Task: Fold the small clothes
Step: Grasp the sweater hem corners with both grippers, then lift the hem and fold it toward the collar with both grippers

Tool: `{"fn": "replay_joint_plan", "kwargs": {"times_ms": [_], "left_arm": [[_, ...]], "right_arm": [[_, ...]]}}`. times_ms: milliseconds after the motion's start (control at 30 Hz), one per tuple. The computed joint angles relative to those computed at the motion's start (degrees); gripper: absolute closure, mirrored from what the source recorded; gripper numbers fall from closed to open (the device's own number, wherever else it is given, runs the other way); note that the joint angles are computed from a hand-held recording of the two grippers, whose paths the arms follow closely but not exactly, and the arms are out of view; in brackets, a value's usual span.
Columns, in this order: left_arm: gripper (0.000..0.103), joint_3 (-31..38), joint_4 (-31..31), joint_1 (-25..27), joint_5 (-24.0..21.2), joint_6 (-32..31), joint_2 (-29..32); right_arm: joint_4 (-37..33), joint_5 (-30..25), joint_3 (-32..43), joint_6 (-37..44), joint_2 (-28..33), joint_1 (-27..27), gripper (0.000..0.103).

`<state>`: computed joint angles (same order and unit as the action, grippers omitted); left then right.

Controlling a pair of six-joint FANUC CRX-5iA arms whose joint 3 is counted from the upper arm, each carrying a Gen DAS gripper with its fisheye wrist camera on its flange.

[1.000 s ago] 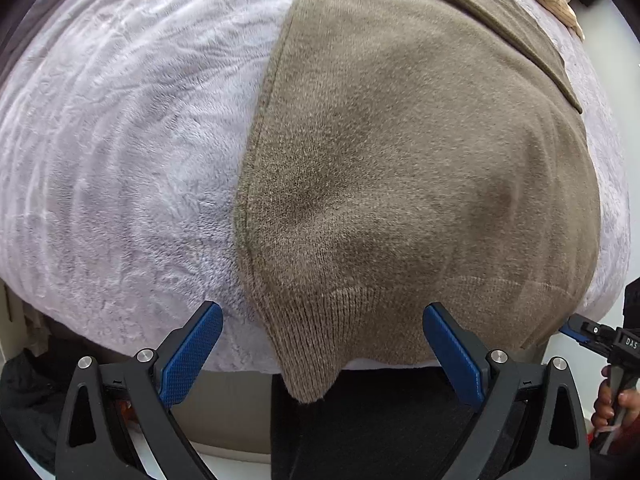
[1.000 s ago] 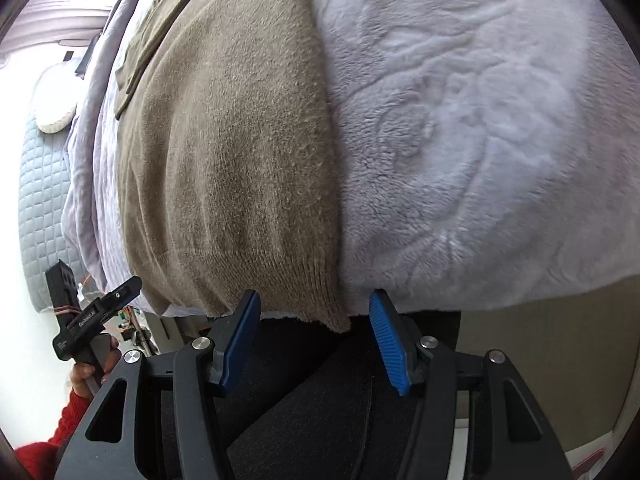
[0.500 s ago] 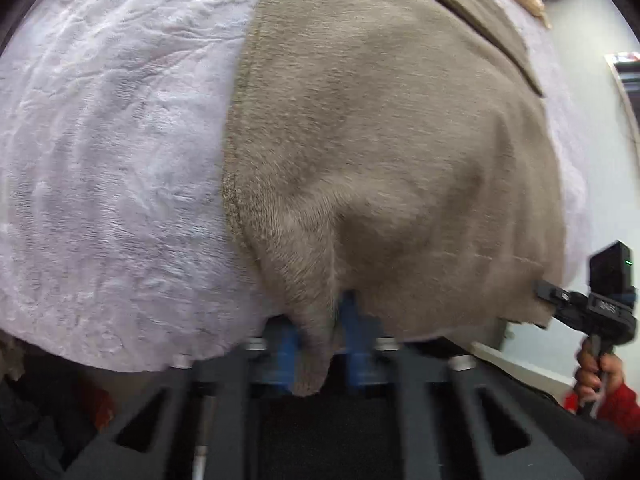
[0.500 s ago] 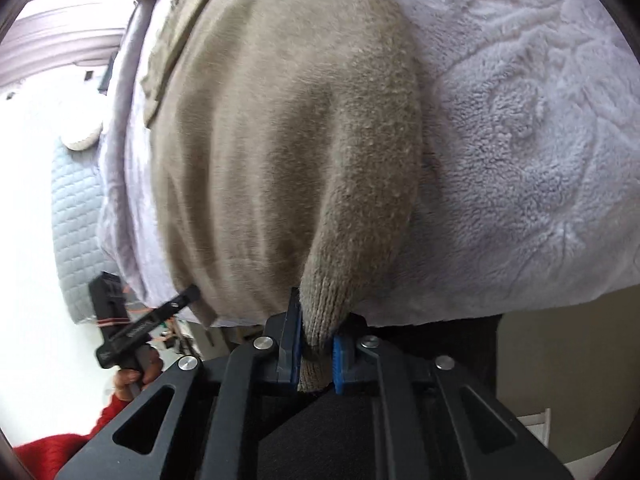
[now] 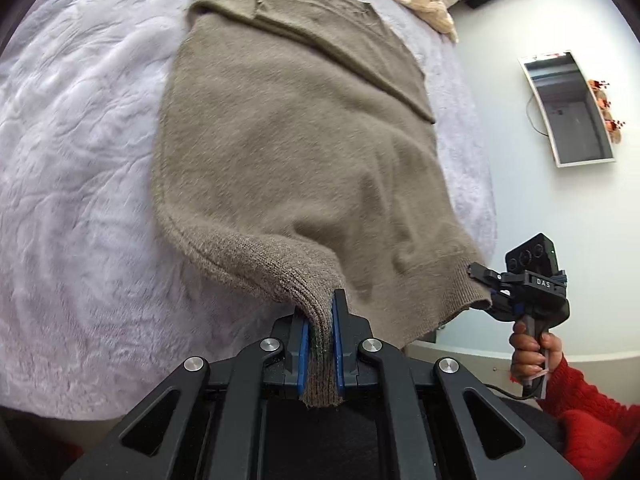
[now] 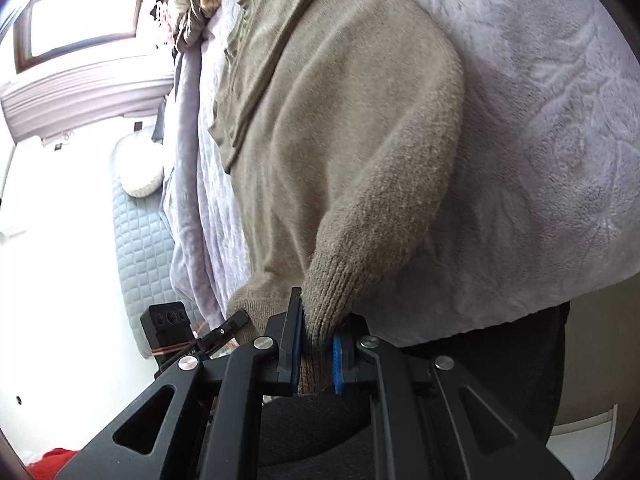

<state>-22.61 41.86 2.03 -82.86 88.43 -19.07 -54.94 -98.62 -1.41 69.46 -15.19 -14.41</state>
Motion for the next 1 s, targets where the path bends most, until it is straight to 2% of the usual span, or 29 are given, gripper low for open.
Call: {"fn": "replay_joint_plan", "kwargs": {"times_ms": [133,300,533,733,1000], "left_arm": [[0.092,1.2,1.9,-0.4,0.5,-2.0,1.7],[0.092,2.6,2.6,1.3,-0.9,-3.6,3.1],[0.092,5.6,3.1,2.0,0.6,-1.6,5.0],[0.092,11.3,2.0,1.1,4.2,2.9,8.3],[0.092,23.0,-0.3,-0.5,10.9,6.4,17.6]], "right_arm": [[-0.6,2.7,1.0,-2.2,-0.4,0.9,0.091],[-3.9,2.6,1.7,-0.5,0.5,-1.9,0.091],[-9.5,3.6,3.7,-0.3,3.0,-4.5,0.091],[-12.2,4.1,10.9,0.6,10.1,-4.3,0.091],[-16.1,4.2,25.8,1.8,22.5,-4.5,0.091]]}}
